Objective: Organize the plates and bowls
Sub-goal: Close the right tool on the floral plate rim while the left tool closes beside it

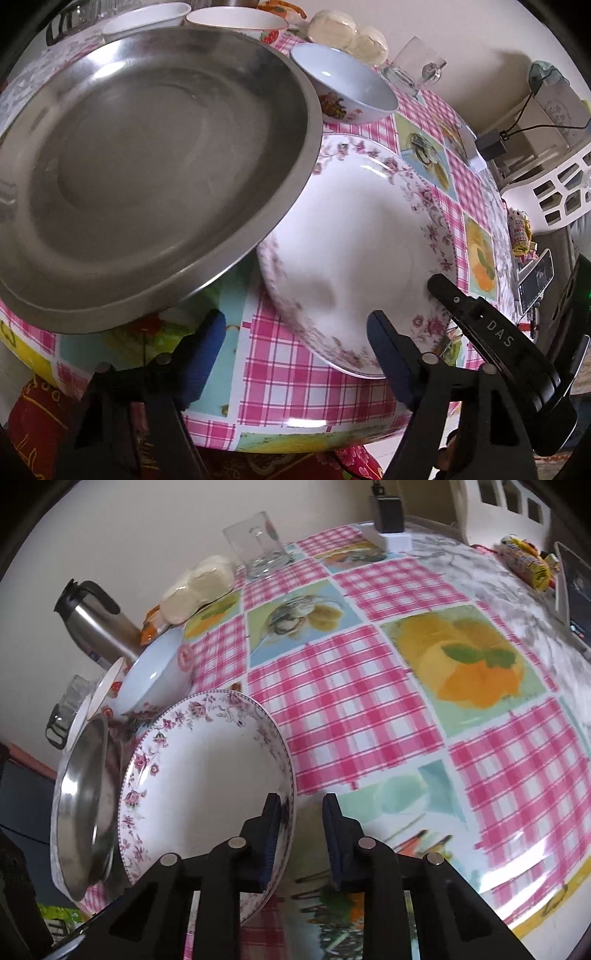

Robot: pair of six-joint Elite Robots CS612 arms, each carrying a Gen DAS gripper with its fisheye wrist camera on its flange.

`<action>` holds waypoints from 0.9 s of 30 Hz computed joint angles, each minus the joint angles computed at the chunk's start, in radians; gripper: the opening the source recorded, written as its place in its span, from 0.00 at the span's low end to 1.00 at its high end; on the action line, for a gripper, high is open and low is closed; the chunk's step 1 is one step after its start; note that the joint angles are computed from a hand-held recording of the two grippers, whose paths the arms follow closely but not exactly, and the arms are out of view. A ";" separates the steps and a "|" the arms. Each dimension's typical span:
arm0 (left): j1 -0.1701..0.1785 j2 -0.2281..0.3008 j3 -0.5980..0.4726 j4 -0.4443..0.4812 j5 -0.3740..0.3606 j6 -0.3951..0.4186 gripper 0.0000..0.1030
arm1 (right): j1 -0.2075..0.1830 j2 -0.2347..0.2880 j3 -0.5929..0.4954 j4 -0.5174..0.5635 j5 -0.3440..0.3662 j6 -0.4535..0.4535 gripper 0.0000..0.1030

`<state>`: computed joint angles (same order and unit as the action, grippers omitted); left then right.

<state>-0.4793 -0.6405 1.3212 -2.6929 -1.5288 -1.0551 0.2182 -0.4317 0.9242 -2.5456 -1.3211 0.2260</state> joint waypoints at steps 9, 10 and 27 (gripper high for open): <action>0.001 0.014 -0.019 -0.010 0.004 -0.004 0.71 | -0.010 -0.019 0.033 -0.010 -0.042 0.044 0.25; 0.001 0.018 -0.026 -0.010 0.009 -0.002 0.71 | -0.013 -0.019 0.034 -0.012 -0.035 0.051 0.25; 0.005 0.076 -0.097 -0.085 0.032 0.062 0.65 | -0.030 -0.020 0.054 -0.059 0.016 0.111 0.24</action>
